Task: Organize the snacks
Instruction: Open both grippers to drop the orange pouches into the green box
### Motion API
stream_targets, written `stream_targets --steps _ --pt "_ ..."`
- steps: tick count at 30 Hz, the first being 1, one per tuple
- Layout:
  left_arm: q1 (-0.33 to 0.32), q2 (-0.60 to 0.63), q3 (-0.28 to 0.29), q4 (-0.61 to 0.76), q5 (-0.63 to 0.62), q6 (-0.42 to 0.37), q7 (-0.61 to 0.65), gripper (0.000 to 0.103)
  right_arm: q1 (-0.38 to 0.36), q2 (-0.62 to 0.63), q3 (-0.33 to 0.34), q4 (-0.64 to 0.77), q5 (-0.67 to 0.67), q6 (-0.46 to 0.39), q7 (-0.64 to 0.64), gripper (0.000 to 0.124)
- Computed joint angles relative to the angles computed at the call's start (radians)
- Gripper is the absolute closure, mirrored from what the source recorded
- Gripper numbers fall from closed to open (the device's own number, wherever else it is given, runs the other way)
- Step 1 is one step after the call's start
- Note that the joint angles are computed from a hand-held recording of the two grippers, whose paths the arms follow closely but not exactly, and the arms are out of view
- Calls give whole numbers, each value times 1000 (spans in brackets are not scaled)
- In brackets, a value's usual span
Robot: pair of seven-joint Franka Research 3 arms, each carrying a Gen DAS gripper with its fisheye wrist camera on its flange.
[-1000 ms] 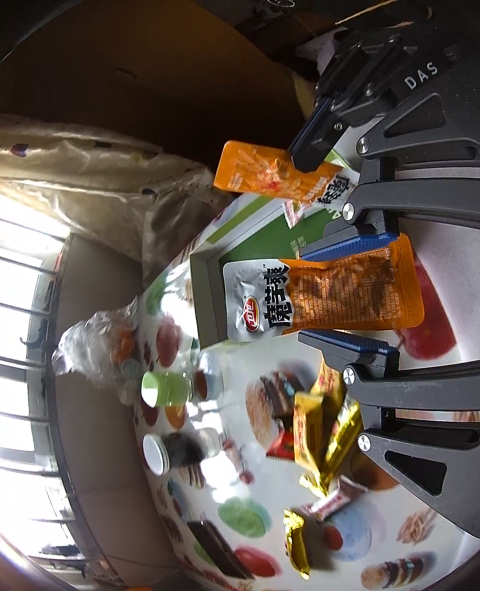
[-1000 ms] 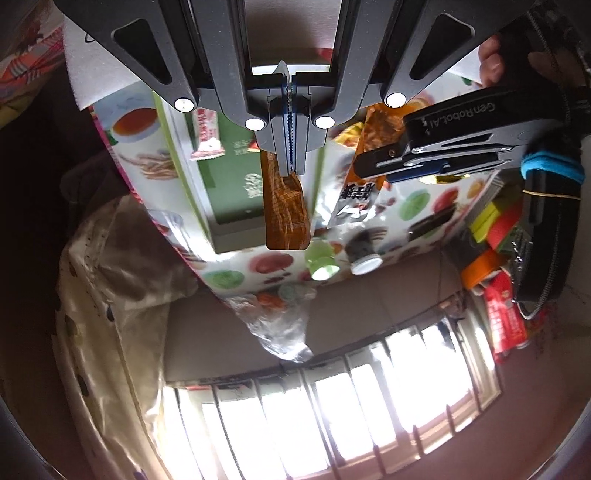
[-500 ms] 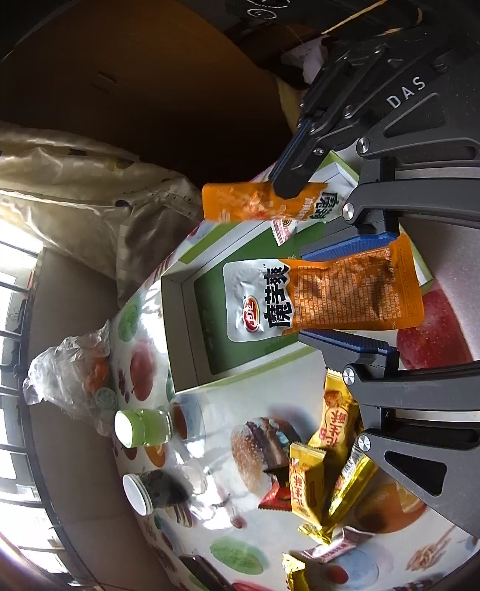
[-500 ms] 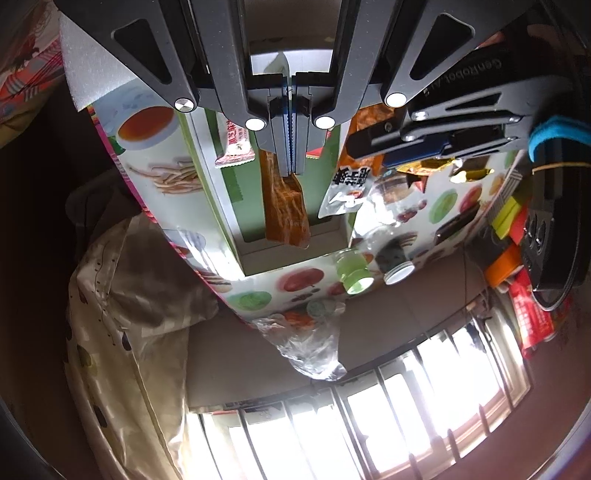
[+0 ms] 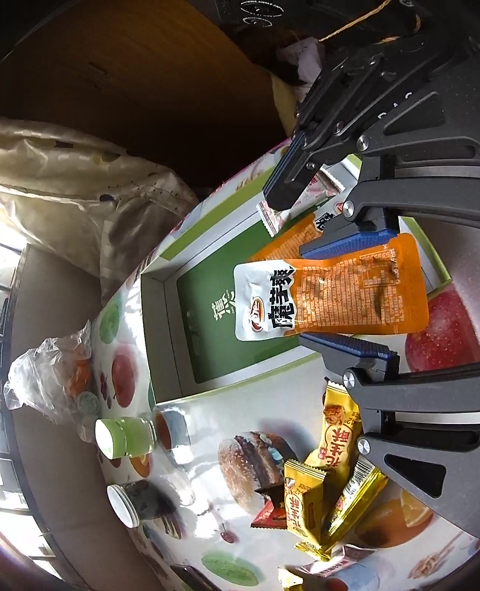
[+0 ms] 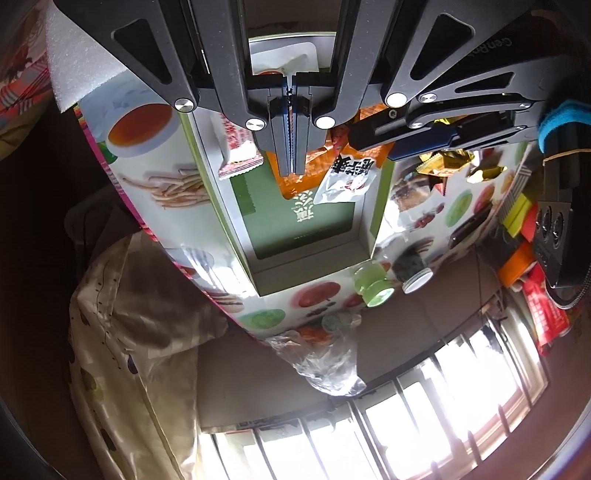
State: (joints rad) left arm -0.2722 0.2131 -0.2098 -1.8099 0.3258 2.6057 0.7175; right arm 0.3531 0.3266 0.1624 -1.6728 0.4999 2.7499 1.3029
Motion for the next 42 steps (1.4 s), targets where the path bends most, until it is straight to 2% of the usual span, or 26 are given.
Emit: stream_targets --steps 9,15,22,31,42 --pt "-1 0 0 0 -4 0 4 58 8 -11 -9 -12 -22 8 18 120" --pt "-10 -28 9 -22 41 -3 -43 54 22 -25 -25 -28 -74 11 60 113" --pt "-2 -77 13 -69 92 28 -100 54 33 -42 -26 -46 -108 16 81 108" --pt "22 -154 9 -147 136 51 -165 53 48 -56 -13 -52 -121 25 69 102" --pt "63 -261 0 -254 208 45 -258 53 77 -53 8 -38 -126 19 22 87"
